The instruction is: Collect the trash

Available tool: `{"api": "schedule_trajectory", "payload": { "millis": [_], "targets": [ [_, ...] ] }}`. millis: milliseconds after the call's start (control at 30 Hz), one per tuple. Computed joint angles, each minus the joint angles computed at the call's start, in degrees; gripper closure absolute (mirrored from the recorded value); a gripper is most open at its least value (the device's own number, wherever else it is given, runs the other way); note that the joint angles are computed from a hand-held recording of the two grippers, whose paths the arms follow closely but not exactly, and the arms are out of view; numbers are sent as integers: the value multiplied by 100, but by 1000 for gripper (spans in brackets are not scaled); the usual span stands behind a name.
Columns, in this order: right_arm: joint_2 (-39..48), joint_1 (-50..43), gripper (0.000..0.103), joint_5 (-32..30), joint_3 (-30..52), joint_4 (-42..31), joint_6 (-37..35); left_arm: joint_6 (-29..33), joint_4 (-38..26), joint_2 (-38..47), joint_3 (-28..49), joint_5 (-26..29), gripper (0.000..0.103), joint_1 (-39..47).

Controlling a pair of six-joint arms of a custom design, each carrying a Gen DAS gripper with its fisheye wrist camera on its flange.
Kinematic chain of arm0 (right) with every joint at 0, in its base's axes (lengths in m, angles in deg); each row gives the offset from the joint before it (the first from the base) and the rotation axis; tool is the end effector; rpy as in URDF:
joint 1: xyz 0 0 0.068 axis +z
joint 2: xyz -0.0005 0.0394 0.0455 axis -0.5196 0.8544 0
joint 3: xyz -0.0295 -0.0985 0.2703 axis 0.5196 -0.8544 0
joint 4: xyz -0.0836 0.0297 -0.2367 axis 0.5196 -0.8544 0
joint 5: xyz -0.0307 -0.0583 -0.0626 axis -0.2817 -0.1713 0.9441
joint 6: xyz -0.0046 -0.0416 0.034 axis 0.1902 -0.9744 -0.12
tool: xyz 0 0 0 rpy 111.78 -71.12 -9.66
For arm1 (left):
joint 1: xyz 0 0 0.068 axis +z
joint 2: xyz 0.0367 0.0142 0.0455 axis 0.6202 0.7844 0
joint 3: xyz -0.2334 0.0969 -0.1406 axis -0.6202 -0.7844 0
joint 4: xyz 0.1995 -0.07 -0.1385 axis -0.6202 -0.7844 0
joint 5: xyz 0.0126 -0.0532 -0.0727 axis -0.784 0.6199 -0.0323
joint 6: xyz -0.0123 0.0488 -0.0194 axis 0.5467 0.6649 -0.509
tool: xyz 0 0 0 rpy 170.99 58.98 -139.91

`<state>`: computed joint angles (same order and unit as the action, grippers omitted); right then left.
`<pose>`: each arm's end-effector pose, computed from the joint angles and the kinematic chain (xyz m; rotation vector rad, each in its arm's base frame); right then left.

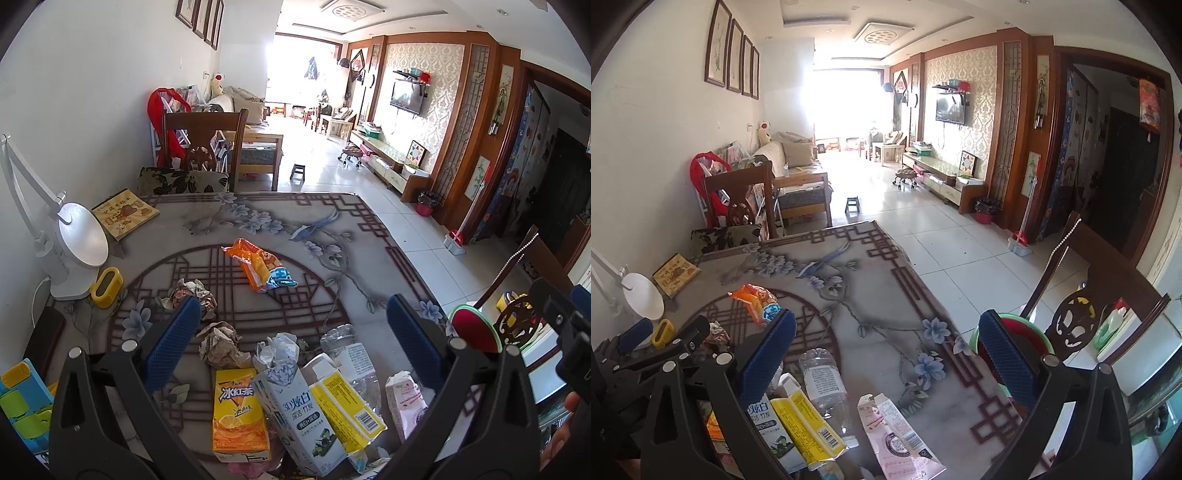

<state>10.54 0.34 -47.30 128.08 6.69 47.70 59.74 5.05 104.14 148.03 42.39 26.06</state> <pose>0.2760 0.1549 0.3892 -0.1643 2.1522 0.0270 0.2630 -0.0465 0.3541 -0.3582 2.1909 -0.0006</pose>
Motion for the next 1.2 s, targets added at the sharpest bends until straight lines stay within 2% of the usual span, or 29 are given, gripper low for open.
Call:
{"api": "schedule_trajectory", "payload": {
  "millis": [1200],
  "targets": [
    [68, -93, 7, -308, 20, -55, 158, 121, -113, -24, 82, -38, 4, 18]
  ]
}}
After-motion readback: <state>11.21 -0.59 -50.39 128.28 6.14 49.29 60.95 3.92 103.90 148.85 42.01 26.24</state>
